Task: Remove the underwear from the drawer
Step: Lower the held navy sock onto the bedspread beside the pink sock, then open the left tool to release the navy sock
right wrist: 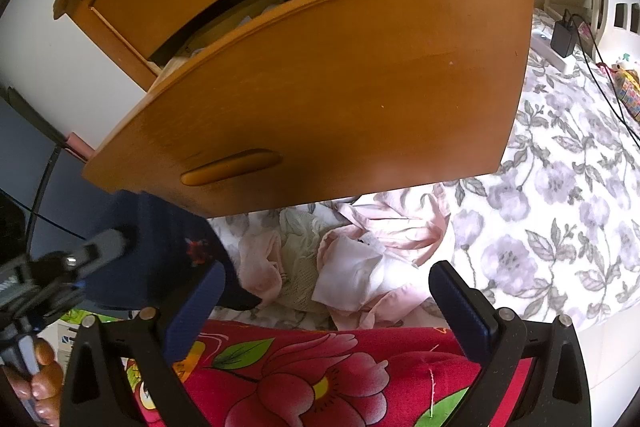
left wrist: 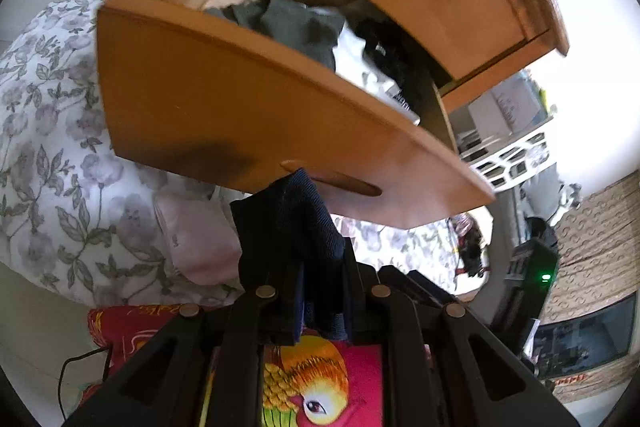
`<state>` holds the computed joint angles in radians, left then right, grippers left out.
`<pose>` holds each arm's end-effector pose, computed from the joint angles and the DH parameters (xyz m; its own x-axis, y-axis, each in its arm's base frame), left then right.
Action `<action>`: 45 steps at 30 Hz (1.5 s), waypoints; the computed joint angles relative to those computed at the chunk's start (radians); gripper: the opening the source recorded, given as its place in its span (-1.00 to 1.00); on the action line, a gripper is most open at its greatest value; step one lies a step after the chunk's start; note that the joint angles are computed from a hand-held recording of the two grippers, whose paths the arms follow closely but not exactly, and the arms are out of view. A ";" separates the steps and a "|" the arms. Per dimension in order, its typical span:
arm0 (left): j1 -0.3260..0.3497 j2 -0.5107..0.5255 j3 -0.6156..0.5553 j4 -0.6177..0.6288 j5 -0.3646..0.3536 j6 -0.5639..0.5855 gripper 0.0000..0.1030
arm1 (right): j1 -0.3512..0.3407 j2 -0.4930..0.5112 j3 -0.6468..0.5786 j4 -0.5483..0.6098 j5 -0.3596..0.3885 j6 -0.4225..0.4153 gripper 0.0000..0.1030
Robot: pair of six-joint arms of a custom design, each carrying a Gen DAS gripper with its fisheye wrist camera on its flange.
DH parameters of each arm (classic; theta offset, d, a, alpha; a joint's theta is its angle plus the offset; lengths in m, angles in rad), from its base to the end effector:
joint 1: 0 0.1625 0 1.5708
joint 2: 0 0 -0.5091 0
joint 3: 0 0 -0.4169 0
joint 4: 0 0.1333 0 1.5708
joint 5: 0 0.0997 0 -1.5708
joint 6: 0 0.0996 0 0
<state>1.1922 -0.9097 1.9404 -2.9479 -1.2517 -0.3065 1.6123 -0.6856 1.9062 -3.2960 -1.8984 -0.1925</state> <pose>-0.0884 -0.6674 0.1517 -0.9836 -0.0235 -0.1789 0.0534 0.9093 -0.4127 0.1290 -0.6652 0.0589 -0.9279 -0.0533 0.3690 -0.2179 0.8807 -0.4206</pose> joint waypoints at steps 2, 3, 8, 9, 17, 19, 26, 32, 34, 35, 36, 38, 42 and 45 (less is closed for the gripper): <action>0.001 0.014 -0.014 0.019 0.010 0.005 -0.71 | -0.002 -0.001 0.000 0.004 0.005 0.002 1.00; 0.001 0.021 -0.022 0.031 0.017 0.007 -0.71 | -0.003 -0.002 0.000 0.007 0.007 0.003 1.00; 0.001 0.057 -0.064 0.099 0.037 0.019 -0.71 | -0.006 -0.002 -0.002 0.017 0.011 0.007 1.00; 0.002 0.063 -0.071 0.109 0.037 0.020 -0.71 | -0.005 -0.002 -0.002 0.015 0.010 0.006 1.00; 0.000 0.092 -0.105 0.153 0.059 0.040 -0.71 | -0.008 -0.003 -0.003 0.023 0.018 0.009 1.00; 0.001 0.095 -0.110 0.162 0.064 0.038 -0.71 | -0.008 -0.003 -0.003 0.022 0.016 0.009 1.00; 0.006 0.101 -0.120 0.201 0.076 0.024 -0.42 | -0.008 -0.003 -0.002 0.021 0.016 0.010 1.00; 0.004 0.092 -0.111 0.203 0.105 0.006 -0.20 | -0.007 -0.003 -0.003 0.021 0.016 0.012 1.00; 0.003 0.087 -0.105 0.198 0.118 -0.001 -0.14 | -0.007 -0.003 -0.003 0.021 0.017 0.012 1.00; 0.003 0.084 -0.102 0.194 0.126 -0.003 -0.11 | -0.007 -0.002 -0.002 0.021 0.017 0.012 1.00; 0.002 0.082 -0.099 0.191 0.134 -0.008 -0.05 | -0.007 -0.002 -0.003 0.021 0.018 0.013 1.00; 0.000 0.077 -0.091 0.181 0.152 -0.019 0.11 | -0.007 -0.003 -0.003 0.021 0.019 0.014 1.00; 0.000 0.065 -0.076 0.156 0.183 -0.049 0.46 | -0.008 -0.004 -0.001 0.020 0.019 0.014 1.00; 0.006 0.053 -0.069 0.162 0.194 -0.075 0.47 | -0.008 -0.004 0.000 0.020 0.019 0.014 1.00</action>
<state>1.1984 -0.8566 1.8716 -2.7862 -1.0575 -0.3814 1.6047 -0.6899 1.9057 -3.2765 -1.8790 -0.1787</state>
